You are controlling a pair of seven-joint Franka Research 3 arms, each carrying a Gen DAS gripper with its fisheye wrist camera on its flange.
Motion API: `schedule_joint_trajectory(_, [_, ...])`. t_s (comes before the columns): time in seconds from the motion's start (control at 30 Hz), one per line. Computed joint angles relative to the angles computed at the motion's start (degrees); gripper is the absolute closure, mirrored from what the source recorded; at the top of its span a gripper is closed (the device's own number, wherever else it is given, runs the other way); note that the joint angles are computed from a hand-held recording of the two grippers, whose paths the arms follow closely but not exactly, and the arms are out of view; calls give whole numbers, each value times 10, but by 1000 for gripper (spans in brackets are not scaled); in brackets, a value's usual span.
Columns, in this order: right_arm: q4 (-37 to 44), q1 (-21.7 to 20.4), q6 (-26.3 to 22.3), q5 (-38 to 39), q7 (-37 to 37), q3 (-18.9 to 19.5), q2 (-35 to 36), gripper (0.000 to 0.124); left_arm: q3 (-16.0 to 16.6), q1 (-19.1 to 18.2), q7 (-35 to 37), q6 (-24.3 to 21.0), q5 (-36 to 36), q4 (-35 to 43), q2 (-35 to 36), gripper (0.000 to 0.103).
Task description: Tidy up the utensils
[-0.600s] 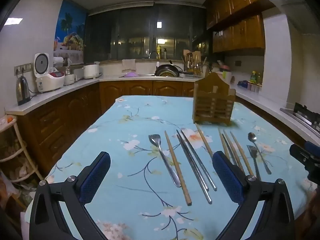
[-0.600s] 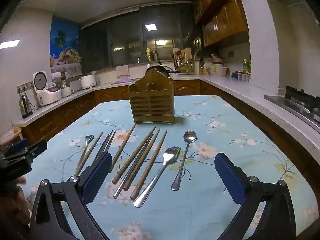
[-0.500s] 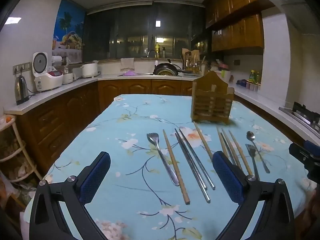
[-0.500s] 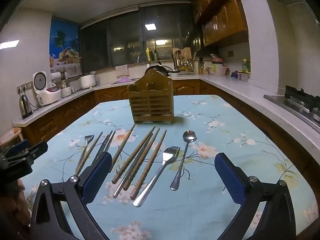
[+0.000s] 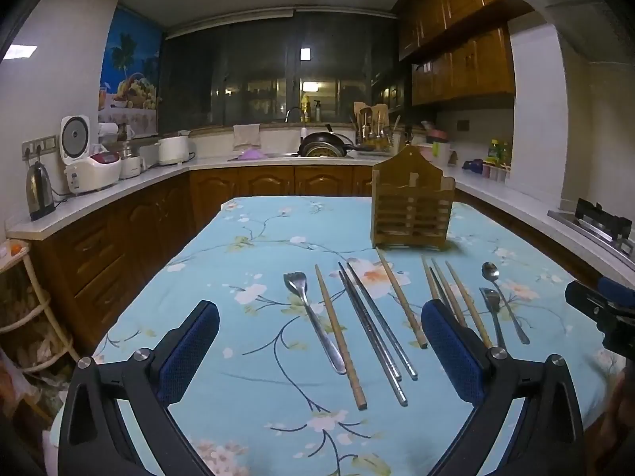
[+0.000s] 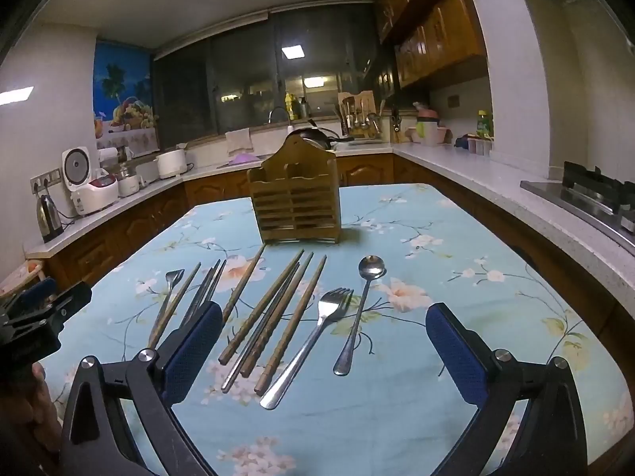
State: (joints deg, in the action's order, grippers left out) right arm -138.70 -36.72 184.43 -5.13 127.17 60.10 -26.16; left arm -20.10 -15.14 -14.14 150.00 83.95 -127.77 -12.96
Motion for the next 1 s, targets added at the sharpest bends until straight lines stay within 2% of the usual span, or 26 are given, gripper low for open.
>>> schedule_joint_trajectory(0.43, [2, 21, -3, -4, -4, -20, 10, 21, 1, 1, 5, 1, -4, -1, -2, 1])
schedule_joint_trajectory(1.0, [6, 15, -1, -6, -2, -12, 13, 21, 1, 1, 5, 0, -4, 2, 2, 1])
